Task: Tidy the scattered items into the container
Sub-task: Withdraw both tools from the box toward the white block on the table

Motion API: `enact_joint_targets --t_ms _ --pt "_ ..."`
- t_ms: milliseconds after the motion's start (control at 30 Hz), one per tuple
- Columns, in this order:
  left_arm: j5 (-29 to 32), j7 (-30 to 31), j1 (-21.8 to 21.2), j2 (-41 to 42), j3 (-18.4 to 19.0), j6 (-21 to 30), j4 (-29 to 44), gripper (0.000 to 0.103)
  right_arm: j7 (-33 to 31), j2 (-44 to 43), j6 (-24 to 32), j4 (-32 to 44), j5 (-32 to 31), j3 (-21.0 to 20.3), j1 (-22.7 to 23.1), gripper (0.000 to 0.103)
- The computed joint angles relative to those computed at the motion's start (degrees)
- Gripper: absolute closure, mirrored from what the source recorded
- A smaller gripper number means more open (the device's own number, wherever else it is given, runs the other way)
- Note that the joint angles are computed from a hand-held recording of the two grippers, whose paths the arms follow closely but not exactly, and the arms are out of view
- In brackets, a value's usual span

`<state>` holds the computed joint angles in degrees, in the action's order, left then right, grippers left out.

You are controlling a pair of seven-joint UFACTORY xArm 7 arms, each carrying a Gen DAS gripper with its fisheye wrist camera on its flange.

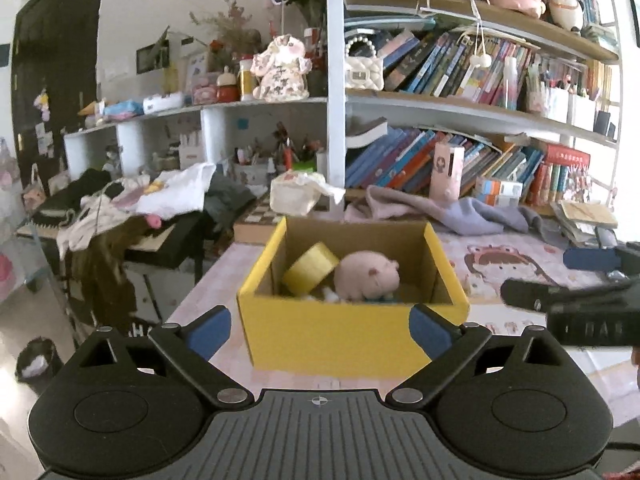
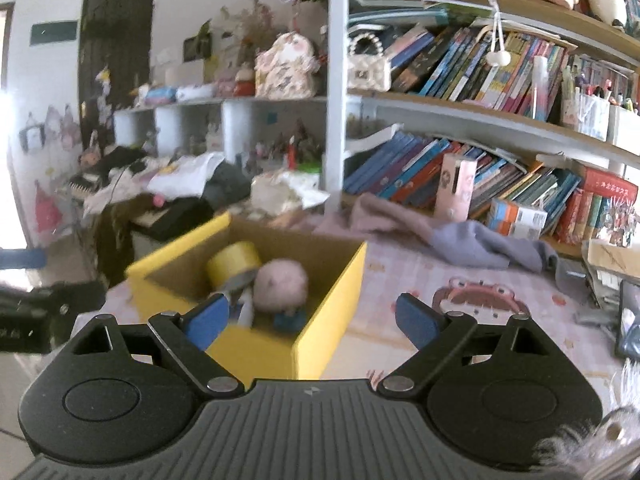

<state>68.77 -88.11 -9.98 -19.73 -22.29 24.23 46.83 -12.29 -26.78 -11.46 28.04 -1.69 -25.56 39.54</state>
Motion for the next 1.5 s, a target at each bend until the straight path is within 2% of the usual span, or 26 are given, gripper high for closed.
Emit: enact_joint_targets --t_ms 133,233,433,733,967,1233,1500 --pt "-5.9 1.9 -2.0 -2.1 -0.5 1.7 -3.0 0.004 -1.2 -5.8 2.2 -5.8 -0.4 4.5 -3.4 0.012" --pt "-9.2 5.9 -2.9 -2.6 -1.1 2.4 -4.0 0.003 -3.1 -8.8 3.3 -8.8 -0.5 7.9 -6.6 0.012" --pt "-8.7 7.2 -1.7 -3.4 -3.4 0.6 -4.6 0.003 -4.7 -13.9 7.4 -11.6 1.6 13.5 -12.8 0.012" --pt "-13.1 13.6 -3.3 -1.6 -4.0 -1.3 -4.7 0.003 -2.4 -19.4 13.2 -14.6 3.4 21.7 -23.7 0.012" --pt "-18.5 20.2 -5.6 -0.1 -3.5 -1.8 -4.8 0.003 -1.7 -21.1 18.6 -15.3 4.7 21.9 -24.9 0.012" --pt "-19.4 21.7 -6.0 3.4 -3.8 -3.0 -2.5 0.002 -1.4 -23.6 21.5 -16.1 3.9 23.5 -29.1 0.012" --pt "-18.7 23.4 -9.4 8.0 -2.2 -2.5 1.1 0.002 -1.1 -26.0 22.9 -17.0 3.2 23.3 -33.1 0.012"
